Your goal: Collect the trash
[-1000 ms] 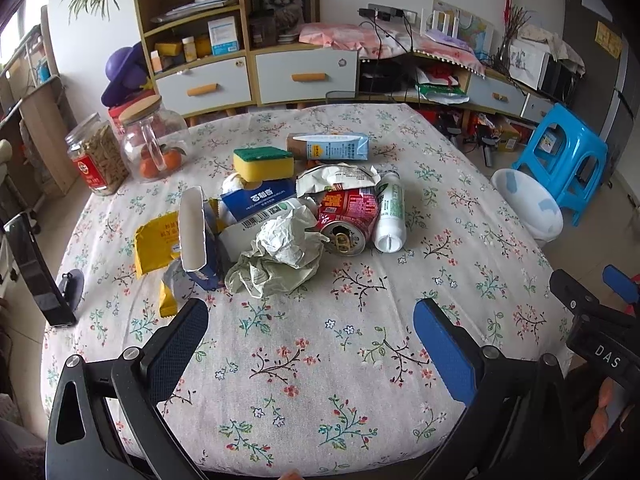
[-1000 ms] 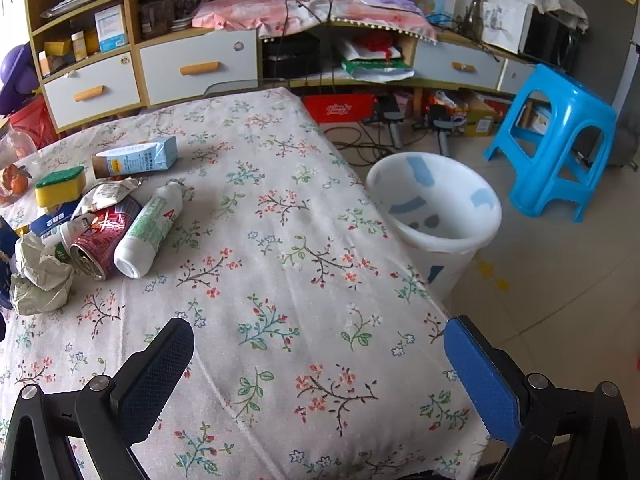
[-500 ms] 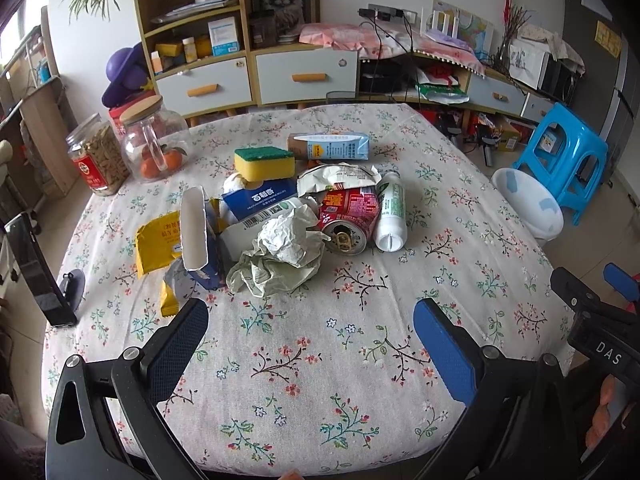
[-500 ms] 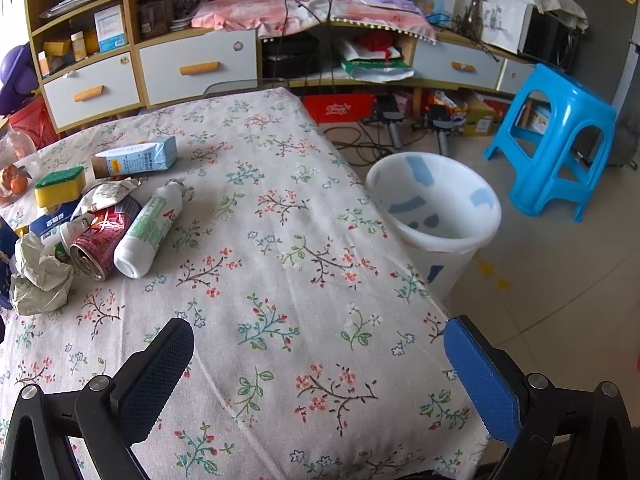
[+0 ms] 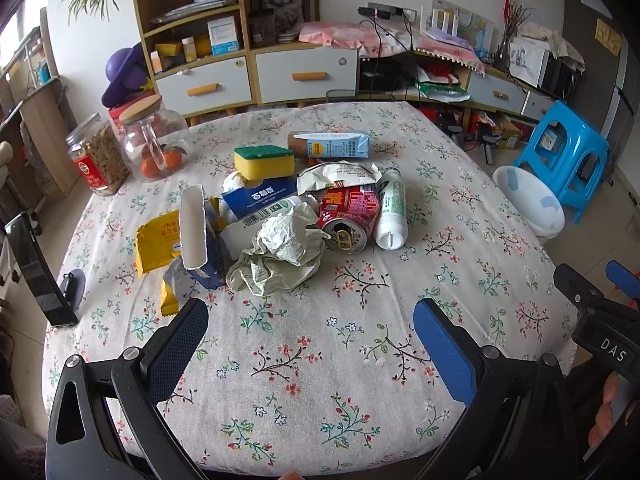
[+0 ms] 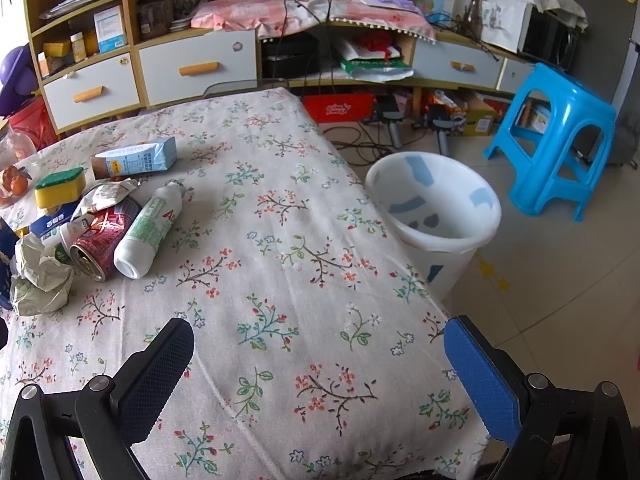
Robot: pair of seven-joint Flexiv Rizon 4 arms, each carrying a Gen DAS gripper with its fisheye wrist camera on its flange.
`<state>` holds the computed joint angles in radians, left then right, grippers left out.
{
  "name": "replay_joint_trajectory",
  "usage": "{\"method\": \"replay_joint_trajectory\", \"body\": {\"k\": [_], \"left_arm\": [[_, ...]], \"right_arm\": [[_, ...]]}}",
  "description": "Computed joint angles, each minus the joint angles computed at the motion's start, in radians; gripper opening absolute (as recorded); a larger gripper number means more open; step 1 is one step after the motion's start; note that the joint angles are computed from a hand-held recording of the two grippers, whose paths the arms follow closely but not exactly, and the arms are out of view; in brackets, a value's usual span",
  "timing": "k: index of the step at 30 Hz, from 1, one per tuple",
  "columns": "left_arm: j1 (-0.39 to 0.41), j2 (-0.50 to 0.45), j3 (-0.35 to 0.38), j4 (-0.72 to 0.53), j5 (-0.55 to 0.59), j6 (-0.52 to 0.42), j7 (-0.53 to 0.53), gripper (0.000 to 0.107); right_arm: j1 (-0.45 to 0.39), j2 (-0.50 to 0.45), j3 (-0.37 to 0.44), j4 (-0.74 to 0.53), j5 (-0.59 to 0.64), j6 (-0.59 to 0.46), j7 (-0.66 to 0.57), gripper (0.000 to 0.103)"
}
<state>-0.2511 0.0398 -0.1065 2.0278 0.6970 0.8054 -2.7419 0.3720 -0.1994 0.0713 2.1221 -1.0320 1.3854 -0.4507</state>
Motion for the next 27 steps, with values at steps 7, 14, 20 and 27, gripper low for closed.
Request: {"method": "replay_joint_trajectory", "body": {"k": [7, 14, 20, 27], "left_arm": [[0.0, 0.0, -0.001, 0.0, -0.001, 0.0, -0.002, 0.103], [-0.001, -0.002, -0.001, 0.001, -0.005, 0.0, -0.003, 0.103], [0.0, -0.001, 0.002, 0.006, -0.009, 0.005, -0.006, 0.103], [0.006, 0.003, 0.004, 0.012, -0.015, 0.016, 0.0, 0.103]], "right_arm": [[-0.001, 0.0, 0.001, 0.0, 0.002, 0.0, -0.004, 0.103], [0.0, 0.0, 0.001, -0.001, 0.004, -0.004, -0.005, 0.103], [-0.001, 0.0, 0.0, -0.001, 0.0, -0.005, -0.001, 0.103], [-0.001, 0.0, 0.001, -0.001, -0.002, -0.006, 0.0, 0.103]]}}
